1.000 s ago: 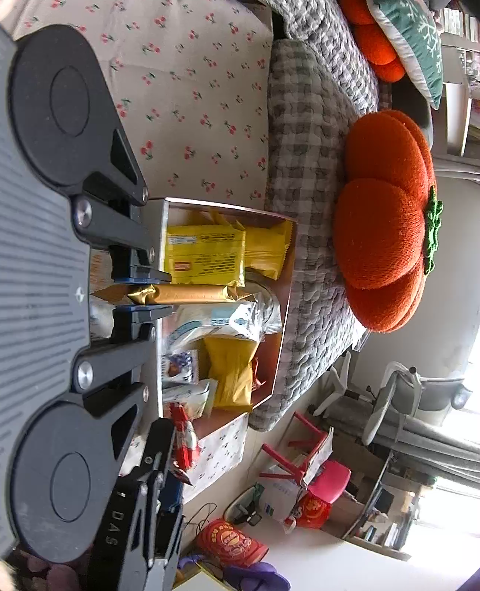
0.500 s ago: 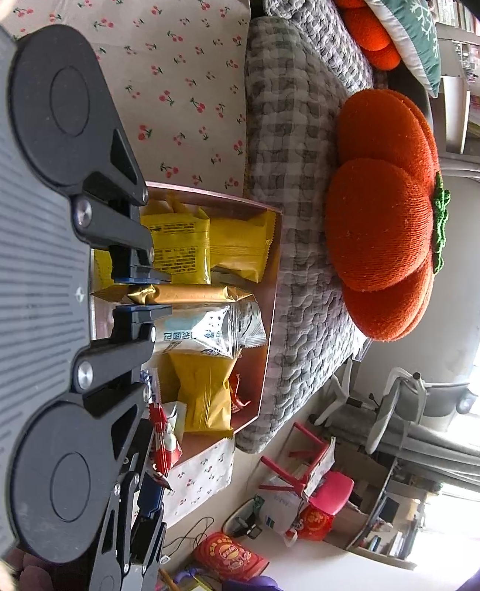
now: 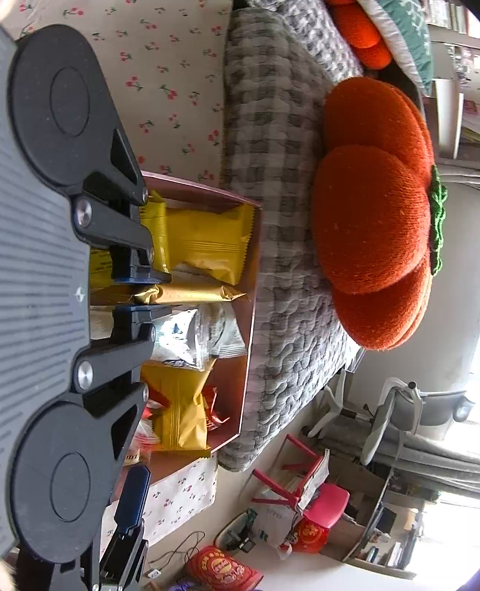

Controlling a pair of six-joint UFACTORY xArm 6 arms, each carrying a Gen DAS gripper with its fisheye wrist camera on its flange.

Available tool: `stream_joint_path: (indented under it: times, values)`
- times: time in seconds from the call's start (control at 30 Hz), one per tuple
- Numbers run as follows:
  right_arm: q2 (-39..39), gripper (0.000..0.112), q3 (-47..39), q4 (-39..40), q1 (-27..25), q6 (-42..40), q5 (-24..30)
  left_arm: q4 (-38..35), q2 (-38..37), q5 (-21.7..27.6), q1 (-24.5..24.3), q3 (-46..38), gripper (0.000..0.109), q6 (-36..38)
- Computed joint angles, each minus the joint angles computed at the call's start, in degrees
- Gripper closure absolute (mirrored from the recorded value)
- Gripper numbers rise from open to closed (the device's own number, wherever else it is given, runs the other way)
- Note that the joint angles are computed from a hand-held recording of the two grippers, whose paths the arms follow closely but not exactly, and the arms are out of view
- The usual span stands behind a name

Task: Organize snacks
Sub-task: 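Carry the gold wafer stick and red-white candy over the box, then open both tools to drop the wafer stick and candy into the box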

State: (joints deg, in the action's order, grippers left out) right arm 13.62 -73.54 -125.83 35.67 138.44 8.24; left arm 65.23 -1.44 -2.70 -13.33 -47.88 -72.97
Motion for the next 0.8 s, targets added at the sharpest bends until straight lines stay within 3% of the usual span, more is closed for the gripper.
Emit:
stream_joint_path:
  times: [0.17,0.23,0.3,0.4,0.8]
  values:
    - [-0.2,0.063,0.1,0.4,-0.1,-0.1,0.3,4.1,0.5,0.8,0.0,-1.4,0.094,-3.0]
    - [-0.4,0.063,0.3,0.5,-0.1,-0.2,0.3,8.8,0.4,0.7,0.4,-2.0,0.077,-7.7]
    - [-0.5,0.063,0.4,0.9,-0.1,-0.5,0.3,9.5,0.0,0.6,0.5,-1.7,0.070,-8.5]
    - [-0.8,0.055,0.7,1.8,-0.4,-0.8,-0.3,4.2,-0.8,0.7,0.3,-0.3,0.058,-3.7]
    - [-4.6,0.037,4.6,6.4,0.3,-4.9,1.3,-2.4,-5.2,0.9,0.0,4.0,0.040,3.5]
